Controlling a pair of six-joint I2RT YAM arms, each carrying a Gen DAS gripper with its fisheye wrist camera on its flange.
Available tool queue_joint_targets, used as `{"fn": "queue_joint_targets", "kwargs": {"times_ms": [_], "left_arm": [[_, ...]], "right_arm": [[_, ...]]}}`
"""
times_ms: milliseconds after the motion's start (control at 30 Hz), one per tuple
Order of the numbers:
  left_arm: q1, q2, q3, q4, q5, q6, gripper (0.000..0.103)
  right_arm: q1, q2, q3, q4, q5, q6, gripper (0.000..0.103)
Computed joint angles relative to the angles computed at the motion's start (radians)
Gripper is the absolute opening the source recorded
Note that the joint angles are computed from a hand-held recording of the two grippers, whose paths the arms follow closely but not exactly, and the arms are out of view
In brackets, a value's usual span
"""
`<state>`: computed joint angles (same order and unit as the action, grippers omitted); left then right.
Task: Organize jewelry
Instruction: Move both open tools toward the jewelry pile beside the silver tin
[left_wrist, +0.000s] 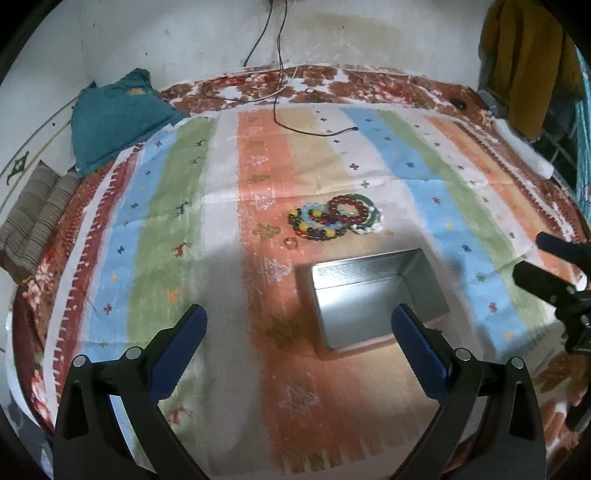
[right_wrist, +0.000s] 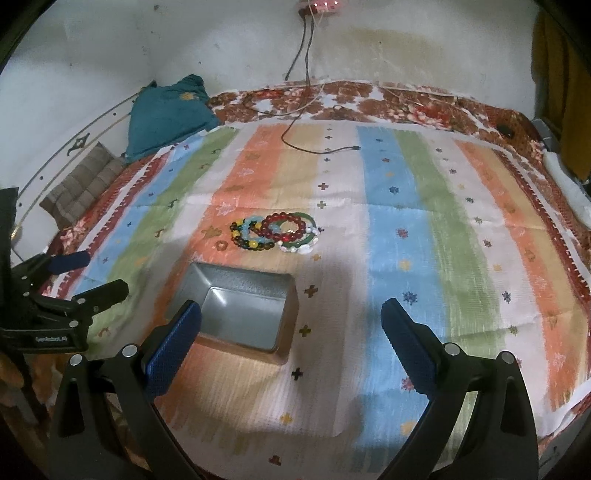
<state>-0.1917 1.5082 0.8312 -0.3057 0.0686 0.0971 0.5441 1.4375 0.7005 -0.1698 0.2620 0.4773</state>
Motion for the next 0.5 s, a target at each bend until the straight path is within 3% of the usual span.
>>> {"fn": "queue_joint_targets", "kwargs": {"times_ms": [500], "left_arm": [[-0.001, 0.211, 0.194, -0.058, -0.041, 0.006, 0.097]], "right_arm": [[-0.108, 0.180, 0.172, -0.011, -0.109, -0.050, 0.099]]}}
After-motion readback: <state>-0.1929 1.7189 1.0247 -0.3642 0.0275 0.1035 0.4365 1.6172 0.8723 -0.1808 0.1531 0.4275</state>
